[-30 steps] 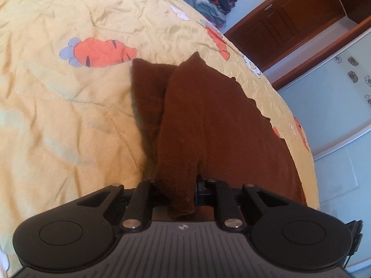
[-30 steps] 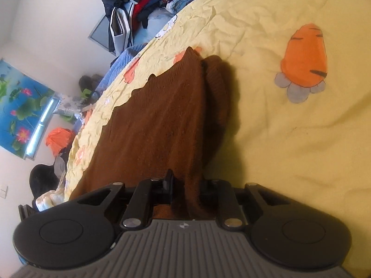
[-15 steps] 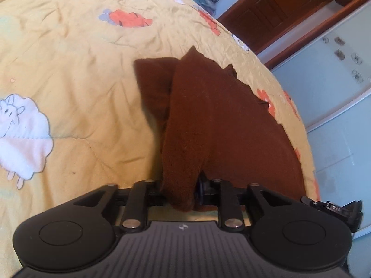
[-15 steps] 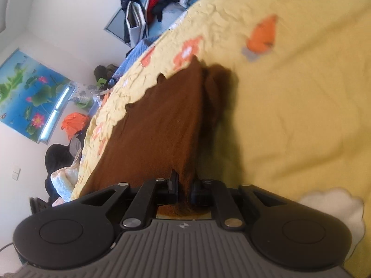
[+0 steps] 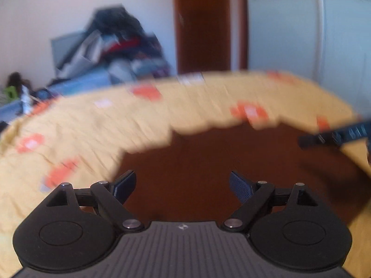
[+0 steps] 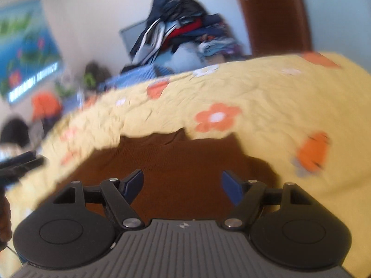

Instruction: Fold small clothes

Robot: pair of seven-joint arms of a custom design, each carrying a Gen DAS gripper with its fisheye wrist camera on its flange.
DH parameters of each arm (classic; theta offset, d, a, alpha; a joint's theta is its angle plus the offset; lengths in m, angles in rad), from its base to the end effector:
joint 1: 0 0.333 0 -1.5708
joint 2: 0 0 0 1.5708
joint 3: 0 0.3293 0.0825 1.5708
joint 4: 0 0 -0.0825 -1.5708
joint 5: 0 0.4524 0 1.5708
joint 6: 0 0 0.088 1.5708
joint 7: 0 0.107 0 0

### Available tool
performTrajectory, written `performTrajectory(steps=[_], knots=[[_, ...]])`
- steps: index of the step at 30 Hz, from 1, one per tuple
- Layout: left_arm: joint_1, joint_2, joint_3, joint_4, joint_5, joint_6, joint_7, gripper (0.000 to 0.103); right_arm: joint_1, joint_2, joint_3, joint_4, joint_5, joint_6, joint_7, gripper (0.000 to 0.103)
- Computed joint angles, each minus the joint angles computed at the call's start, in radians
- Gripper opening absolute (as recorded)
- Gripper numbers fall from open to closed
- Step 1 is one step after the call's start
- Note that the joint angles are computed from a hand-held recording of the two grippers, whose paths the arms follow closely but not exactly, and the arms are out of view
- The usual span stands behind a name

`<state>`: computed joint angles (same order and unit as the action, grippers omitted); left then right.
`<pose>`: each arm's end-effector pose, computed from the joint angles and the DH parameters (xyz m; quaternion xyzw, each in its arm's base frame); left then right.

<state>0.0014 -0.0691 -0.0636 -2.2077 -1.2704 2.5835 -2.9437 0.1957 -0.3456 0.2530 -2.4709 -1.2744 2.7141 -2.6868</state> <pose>0.6039 -0.0207 0.4241 -0.3158 0.8340 -0.4027 0.2063 0.4487 0.2553 0.4326 -0.4501 0.7577 -0.2917 0.3717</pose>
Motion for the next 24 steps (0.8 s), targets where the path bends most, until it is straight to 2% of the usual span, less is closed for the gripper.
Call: performTrajectory(steps=[1, 2, 3, 4, 5, 6, 7, 9, 10, 11, 12, 14, 15, 16, 17, 18, 19, 20, 21, 22, 23, 24], knots=[[0.012, 0.026, -0.035, -0.007, 0.031, 0.066, -0.009, 0.088, 0.001, 0.055, 0.002, 0.039, 0.034, -0.019, -0.075, 0.077], [0.016, 0.058, -0.036, -0.001, 0.014, 0.076, -0.012, 0.089, 0.013, 0.105, -0.001, 0.072, 0.093, -0.053, -0.173, 0.079], [0.026, 0.075, -0.013, 0.012, -0.047, 0.03, -0.017, 0.089, 0.059, 0.149, -0.038, 0.094, 0.132, -0.091, -0.248, 0.082], [0.04, 0.088, 0.01, 0.029, -0.038, -0.03, -0.038, 0.089, 0.073, 0.171, -0.041, 0.098, 0.101, -0.12, -0.266, 0.083], [0.053, 0.077, 0.014, 0.027, -0.002, -0.04, -0.06, 0.089, 0.052, 0.17, -0.008, 0.085, 0.0, -0.126, -0.215, 0.085], [0.058, 0.07, 0.003, 0.026, 0.04, -0.012, -0.073, 0.089, 0.056, 0.161, -0.011, 0.071, -0.043, -0.116, -0.184, 0.085], [0.071, 0.067, -0.007, 0.034, 0.093, -0.01, -0.109, 0.089, 0.072, 0.148, -0.032, 0.059, -0.036, -0.097, -0.198, 0.085], [0.085, 0.045, -0.002, 0.051, 0.174, -0.067, -0.227, 0.088, 0.088, 0.128, -0.072, 0.055, 0.076, -0.045, -0.31, 0.086], [0.09, 0.039, 0.005, 0.065, 0.144, -0.095, -0.238, 0.088, 0.086, 0.111, -0.088, 0.05, 0.13, -0.01, -0.344, 0.086], [0.095, 0.04, 0.01, 0.084, 0.112, -0.116, -0.243, 0.089, 0.072, 0.087, -0.086, 0.041, 0.133, 0.017, -0.323, 0.086], [0.092, 0.056, 0.007, 0.113, 0.082, -0.111, -0.254, 0.089, 0.04, 0.065, -0.074, 0.035, 0.081, 0.04, -0.262, 0.091], [0.081, 0.113, -0.015, 0.18, 0.083, -0.048, -0.297, 0.089, -0.008, 0.044, -0.05, 0.041, 0.01, 0.017, -0.184, 0.095], [0.072, 0.152, -0.027, 0.218, 0.124, -0.005, -0.356, 0.089, -0.017, 0.054, -0.058, 0.051, 0.033, -0.004, -0.208, 0.093], [0.062, 0.197, -0.038, 0.262, 0.214, 0.028, -0.453, 0.088, -0.018, 0.074, -0.076, 0.066, 0.094, -0.022, -0.267, 0.091], [0.048, 0.246, -0.036, 0.312, 0.331, 0.027, -0.569, 0.088, -0.019, 0.1, -0.098, 0.081, 0.168, -0.028, -0.333, 0.085], [0.044, 0.287, -0.039, 0.353, 0.429, 0.013, -0.669, 0.088, -0.02, 0.127, -0.12, 0.095, 0.241, -0.024, -0.391, 0.075], [0.043, 0.321, -0.044, 0.384, 0.487, 0.005, -0.723, 0.087, -0.025, 0.153, -0.136, 0.107, 0.3, -0.009, -0.434, 0.069], [0.038, 0.348, -0.043, 0.411, 0.547, -0.016, -0.765, 0.08, -0.028, 0.172, -0.149, 0.111, 0.35, 0.013, -0.47, 0.059], [0.041, 0.37, -0.051, 0.43, 0.579, -0.031, -0.783, 0.068, -0.037, 0.184, -0.151, 0.111, 0.359, 0.043, -0.473, 0.057], [0.065, 0.367, -0.084, 0.417, 0.551, 0.001, -0.734, 0.062, -0.053, 0.189, -0.142, 0.112, 0.312, 0.069, -0.438, 0.052], [0.086, 0.367, -0.105, 0.417, 0.526, -0.009, -0.698, 0.029, -0.057, 0.195, -0.148, 0.11, 0.32, 0.11, -0.449, 0.032], [0.119, 0.363, -0.132, 0.419, 0.504, -0.037, -0.682, 0.015, -0.062, 0.202, -0.154, 0.107, 0.326, 0.158, -0.457, 0.018]])
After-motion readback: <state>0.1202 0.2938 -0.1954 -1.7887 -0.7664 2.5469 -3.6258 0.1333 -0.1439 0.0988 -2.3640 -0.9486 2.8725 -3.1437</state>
